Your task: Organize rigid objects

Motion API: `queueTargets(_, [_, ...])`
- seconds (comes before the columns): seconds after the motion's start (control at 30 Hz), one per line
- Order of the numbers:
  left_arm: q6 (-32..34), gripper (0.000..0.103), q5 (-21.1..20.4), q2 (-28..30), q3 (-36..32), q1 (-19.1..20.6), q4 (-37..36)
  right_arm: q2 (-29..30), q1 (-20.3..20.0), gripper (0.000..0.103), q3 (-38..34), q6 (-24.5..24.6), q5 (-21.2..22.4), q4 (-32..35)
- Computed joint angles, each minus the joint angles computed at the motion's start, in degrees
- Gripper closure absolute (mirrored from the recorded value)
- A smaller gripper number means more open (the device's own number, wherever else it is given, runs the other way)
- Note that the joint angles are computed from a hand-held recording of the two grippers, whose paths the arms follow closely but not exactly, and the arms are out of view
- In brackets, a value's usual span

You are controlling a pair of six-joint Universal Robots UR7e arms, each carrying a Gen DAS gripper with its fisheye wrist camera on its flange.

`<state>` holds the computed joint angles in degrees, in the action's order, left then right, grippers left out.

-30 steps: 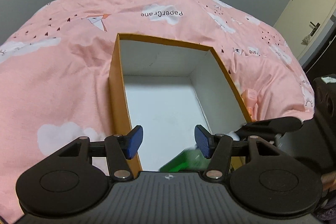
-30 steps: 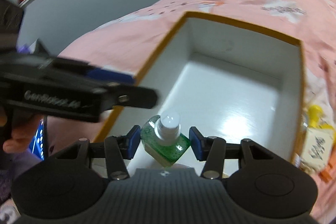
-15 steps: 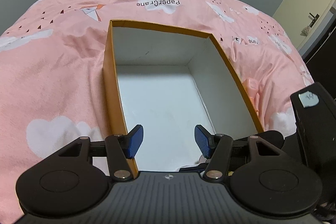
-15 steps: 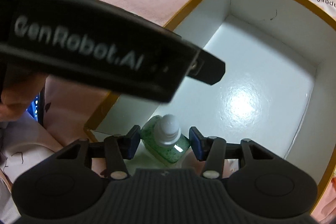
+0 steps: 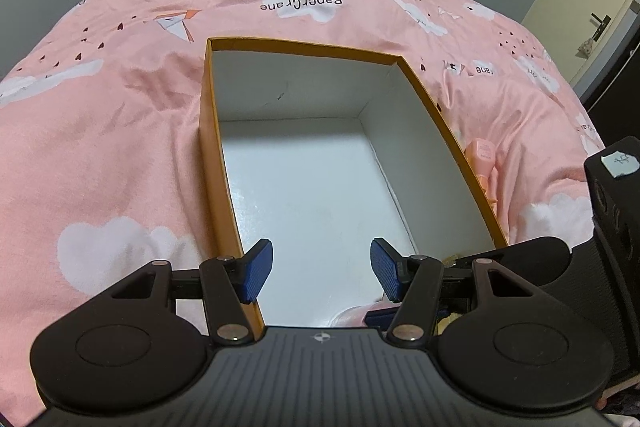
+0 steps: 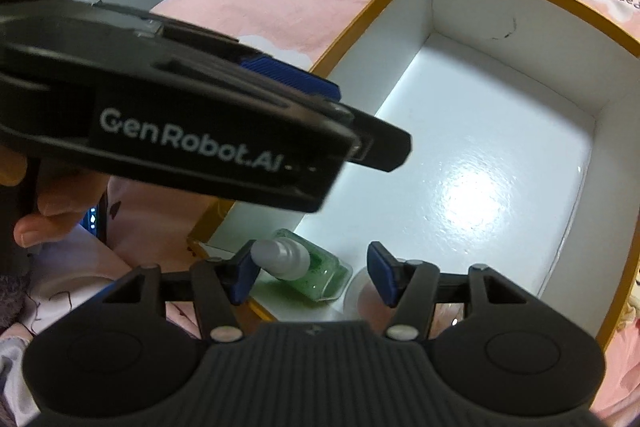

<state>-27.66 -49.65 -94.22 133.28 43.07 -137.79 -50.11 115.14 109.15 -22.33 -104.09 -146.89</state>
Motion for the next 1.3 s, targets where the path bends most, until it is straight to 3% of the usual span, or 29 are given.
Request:
queueTargets(0.13, [-0.92, 0.037, 1.16, -0.60, 0.17, -1.07, 0.47, -2.34, -0.51, 0.038, 2.05, 0.85, 0.73, -1.77])
queueTargets(0.23, [-1.27, 0.037, 2.00, -0.67, 0.66, -2.08, -0.56, -5.03, -1.07, 0.028, 4.30, 1.50, 1.59, -4.56])
queueTargets(0.37, [-1.61, 0.037, 3.65, 0.71, 1.52, -4.06, -3.47, -9.10, -2.00, 0.027, 7.44, 2.78, 1.44, -9.05])
queueTargets(0.57, [-1.03, 0.038, 4.32, 5.41, 3.27, -6.42, -12.76, -13.80, -3.82, 0.027, 11.60, 4.68, -4.22, -17.93])
queueTargets(0.77, [2.34, 0.038, 7.95, 13.17, 4.03, -8.91, -21.62, -15.83, -6.63, 0.027, 15.23, 7.46, -9.38, -32.13])
queueTargets(0.9, [5.18, 0.038, 6.74, 18.09, 3.54, -8.85, -27.66, -17.16, -8.34, 0.027, 16.47, 9.43, -14.71, -34.49])
queueTargets(1.07, [7.71, 0.038, 4.06, 22.36, 1.20, -7.73, -28.26, -16.04, -10.35, 0.027, 17.23, 3.81, -18.87, -38.70])
queueTargets(1.17, [10.06, 0.038, 0.21, 23.88, -1.02, -5.74, -26.86, -14.84, -10.78, 0.027, 16.88, 0.89, -22.09, -39.96])
queueTargets(1.3, [15.13, 0.043, -1.57, 25.57, -2.70, -4.00, -27.94, -14.88, -12.42, 0.027, 17.08, 0.98, -19.62, -42.29])
